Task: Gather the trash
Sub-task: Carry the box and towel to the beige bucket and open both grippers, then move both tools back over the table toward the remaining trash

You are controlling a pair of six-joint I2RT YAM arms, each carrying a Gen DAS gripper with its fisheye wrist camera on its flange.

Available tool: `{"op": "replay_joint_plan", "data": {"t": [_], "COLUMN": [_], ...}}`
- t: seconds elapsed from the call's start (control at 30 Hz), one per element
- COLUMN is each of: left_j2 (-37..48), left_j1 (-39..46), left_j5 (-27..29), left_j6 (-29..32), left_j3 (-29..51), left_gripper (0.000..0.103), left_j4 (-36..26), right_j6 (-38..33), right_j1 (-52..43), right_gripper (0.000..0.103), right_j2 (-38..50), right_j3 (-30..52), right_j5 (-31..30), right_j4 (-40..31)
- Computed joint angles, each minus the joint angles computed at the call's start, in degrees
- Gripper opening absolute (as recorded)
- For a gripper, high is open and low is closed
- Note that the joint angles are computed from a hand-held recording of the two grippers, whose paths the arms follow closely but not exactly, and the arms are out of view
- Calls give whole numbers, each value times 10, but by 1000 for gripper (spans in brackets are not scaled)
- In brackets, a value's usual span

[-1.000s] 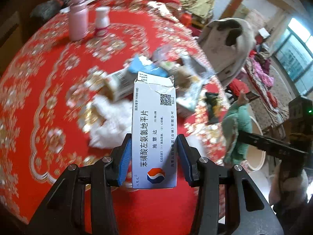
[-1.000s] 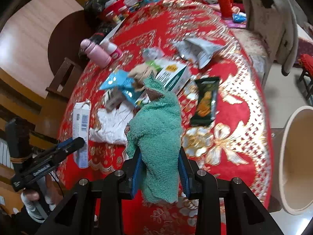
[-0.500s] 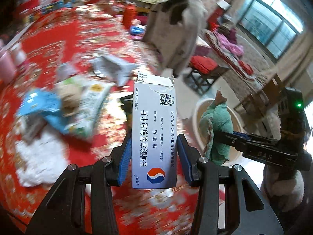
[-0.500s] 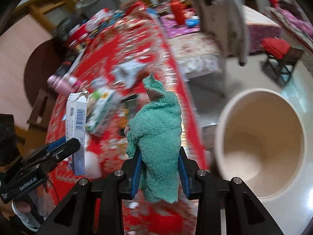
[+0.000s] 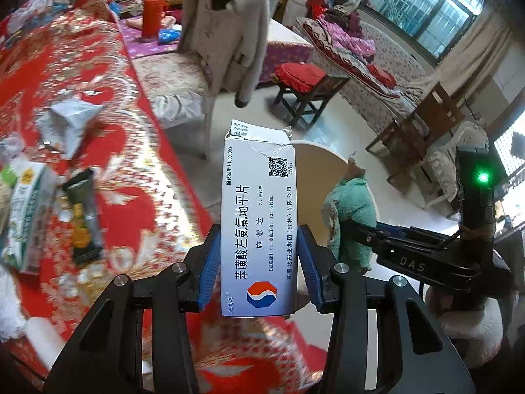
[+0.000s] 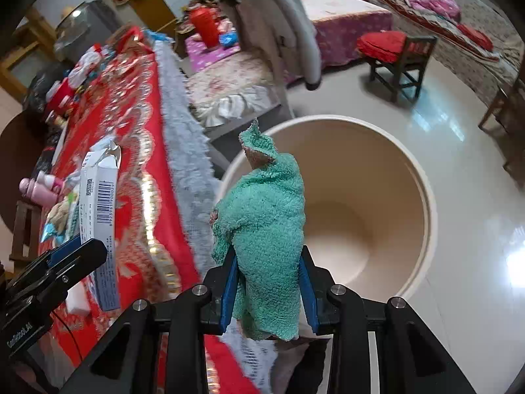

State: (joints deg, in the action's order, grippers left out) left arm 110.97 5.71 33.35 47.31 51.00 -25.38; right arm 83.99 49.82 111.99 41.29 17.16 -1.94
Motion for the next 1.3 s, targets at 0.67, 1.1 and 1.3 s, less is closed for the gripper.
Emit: {"op": "replay_joint_plan", "data": {"t": [0.67,1.1,1.3], "left_j2": [49,18,21], "left_j1": [-79,13,77], "left_j5": [7,-13,-10], "left_j6": [-84,-46,-12], "left_j3": [-4,-12,10], "left_gripper": [54,54,54], "left_j4": [30,50,32], "right_j6": [2,-32,-57], "right_j1": [-29,-16,-3], "right_gripper": [49,49,49], "right_j2": [5,32,52], "right_j3": [-63,21,93], "right_j5": [-34,-32,-19], "right_j4": [62,20,-19]}}
